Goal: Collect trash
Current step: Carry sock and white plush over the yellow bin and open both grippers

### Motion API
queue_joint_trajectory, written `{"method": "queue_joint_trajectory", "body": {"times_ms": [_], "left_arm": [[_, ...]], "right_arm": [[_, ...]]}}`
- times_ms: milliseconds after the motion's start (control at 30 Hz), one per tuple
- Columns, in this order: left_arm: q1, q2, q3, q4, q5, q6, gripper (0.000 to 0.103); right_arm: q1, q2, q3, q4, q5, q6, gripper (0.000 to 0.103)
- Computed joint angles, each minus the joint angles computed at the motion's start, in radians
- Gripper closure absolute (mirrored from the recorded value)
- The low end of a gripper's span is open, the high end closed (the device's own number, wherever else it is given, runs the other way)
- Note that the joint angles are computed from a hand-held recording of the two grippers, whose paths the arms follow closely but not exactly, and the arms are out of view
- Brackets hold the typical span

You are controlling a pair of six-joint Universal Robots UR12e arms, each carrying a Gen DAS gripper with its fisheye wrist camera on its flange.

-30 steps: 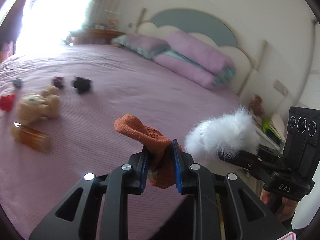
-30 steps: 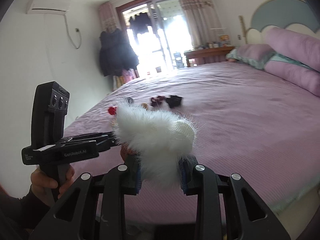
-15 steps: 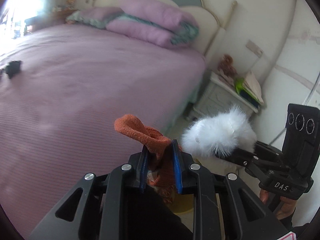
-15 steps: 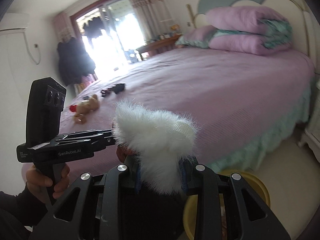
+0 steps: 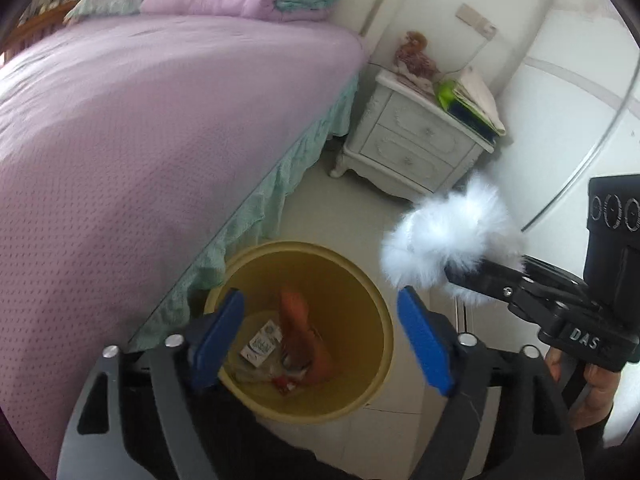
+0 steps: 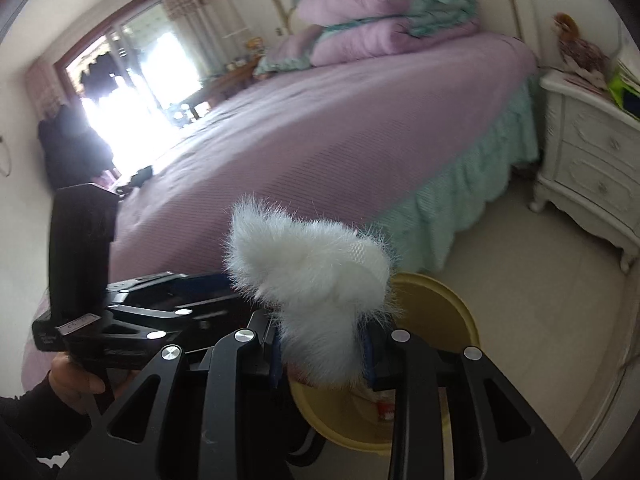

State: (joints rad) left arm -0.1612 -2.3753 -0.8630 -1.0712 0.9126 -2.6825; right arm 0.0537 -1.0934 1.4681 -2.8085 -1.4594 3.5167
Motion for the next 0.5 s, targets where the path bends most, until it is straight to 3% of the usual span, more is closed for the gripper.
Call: {"method": "queue_joint_trajectory", "body": {"times_ms": [167, 267, 500], "left_arm": [[-0.006, -0.004, -0.001, 0.011, 0.041, 0.008, 0.014], [-0.008, -0.002, -0.006, 0.019, 0.073, 0.011, 0.013], [-0.001, -0.012, 0.012, -0.005, 0.067, -0.029, 0.013]], "right_arm": [[-0.007, -0.004, 0.015, 0.032, -0.006, 0.02, 0.074], [-0.009, -0.005, 0.018, 0.053, -0.009, 0.027, 0.074], [-0.003, -0.008, 0.018, 0.098, -0.039, 0.021, 0.07]]}}
